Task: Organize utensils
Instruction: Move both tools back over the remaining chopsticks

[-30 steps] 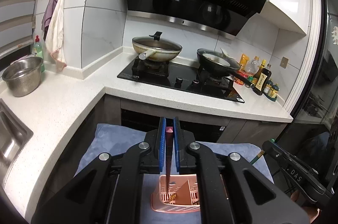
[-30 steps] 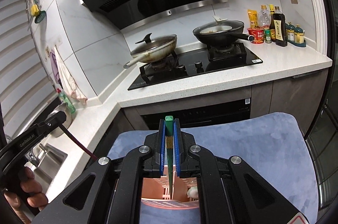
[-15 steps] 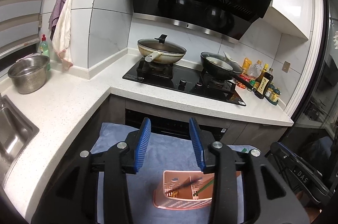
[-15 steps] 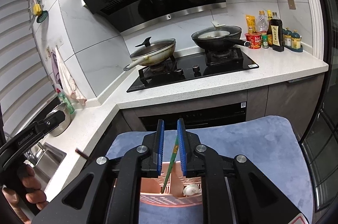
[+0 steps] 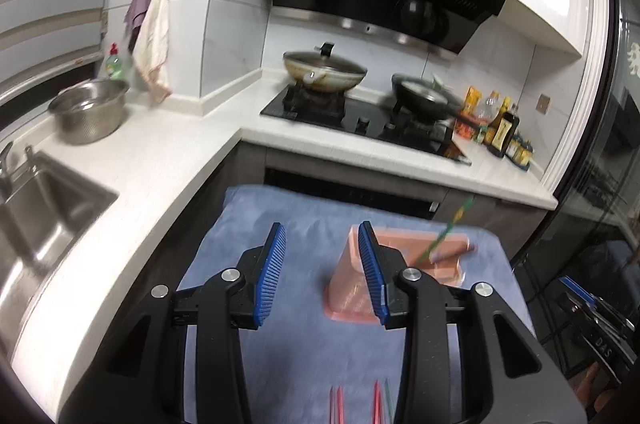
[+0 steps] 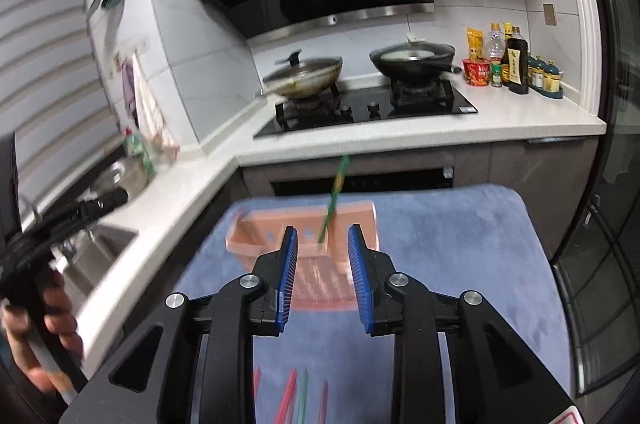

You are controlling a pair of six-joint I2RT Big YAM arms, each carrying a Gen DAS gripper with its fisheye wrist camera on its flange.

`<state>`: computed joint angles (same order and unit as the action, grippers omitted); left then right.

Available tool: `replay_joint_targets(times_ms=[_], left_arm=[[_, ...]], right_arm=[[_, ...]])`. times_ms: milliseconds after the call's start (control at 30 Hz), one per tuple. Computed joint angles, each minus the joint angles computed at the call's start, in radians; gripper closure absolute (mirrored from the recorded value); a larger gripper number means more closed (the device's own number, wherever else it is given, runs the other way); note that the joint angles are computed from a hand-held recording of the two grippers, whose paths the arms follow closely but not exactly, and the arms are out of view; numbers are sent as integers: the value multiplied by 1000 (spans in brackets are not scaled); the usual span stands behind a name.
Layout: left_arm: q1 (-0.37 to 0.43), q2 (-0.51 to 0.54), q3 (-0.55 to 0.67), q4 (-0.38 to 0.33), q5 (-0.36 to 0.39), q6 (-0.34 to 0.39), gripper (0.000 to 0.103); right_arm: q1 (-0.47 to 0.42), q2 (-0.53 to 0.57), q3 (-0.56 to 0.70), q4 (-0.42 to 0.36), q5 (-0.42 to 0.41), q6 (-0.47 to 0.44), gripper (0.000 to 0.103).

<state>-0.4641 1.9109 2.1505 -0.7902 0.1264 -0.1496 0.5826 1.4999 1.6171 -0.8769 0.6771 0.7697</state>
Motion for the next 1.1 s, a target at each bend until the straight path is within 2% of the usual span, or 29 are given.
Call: replay_joint_targets(times_ms=[100, 233, 367, 433, 600, 700, 933, 1100], left_arm=[[4, -89, -174, 45, -18, 29, 67], [7, -184, -361, 95, -39, 46, 67], [-5, -269, -530, 145, -97, 106, 67], [-11, -302, -602, 156, -118, 130, 67], [-14, -349, -714, 145, -101, 134, 67], [-17, -370, -765, 134, -97, 134, 67], [-32, -401, -866, 137, -114, 164, 67], [-39, -410, -906, 127, -99, 168, 67]], right_arm=[[68, -19, -53, -69, 35, 77, 76], [146, -31, -121, -145, 23, 217, 76], [216, -14, -147, -245, 49, 324, 76], [238, -18, -176, -242, 21, 370, 76], [287, 8, -203, -278, -23, 450, 76], [314, 27, -215, -274, -43, 487, 76], [350, 71, -232, -252, -90, 536, 76], [359, 92, -240, -235, -124, 557, 76]])
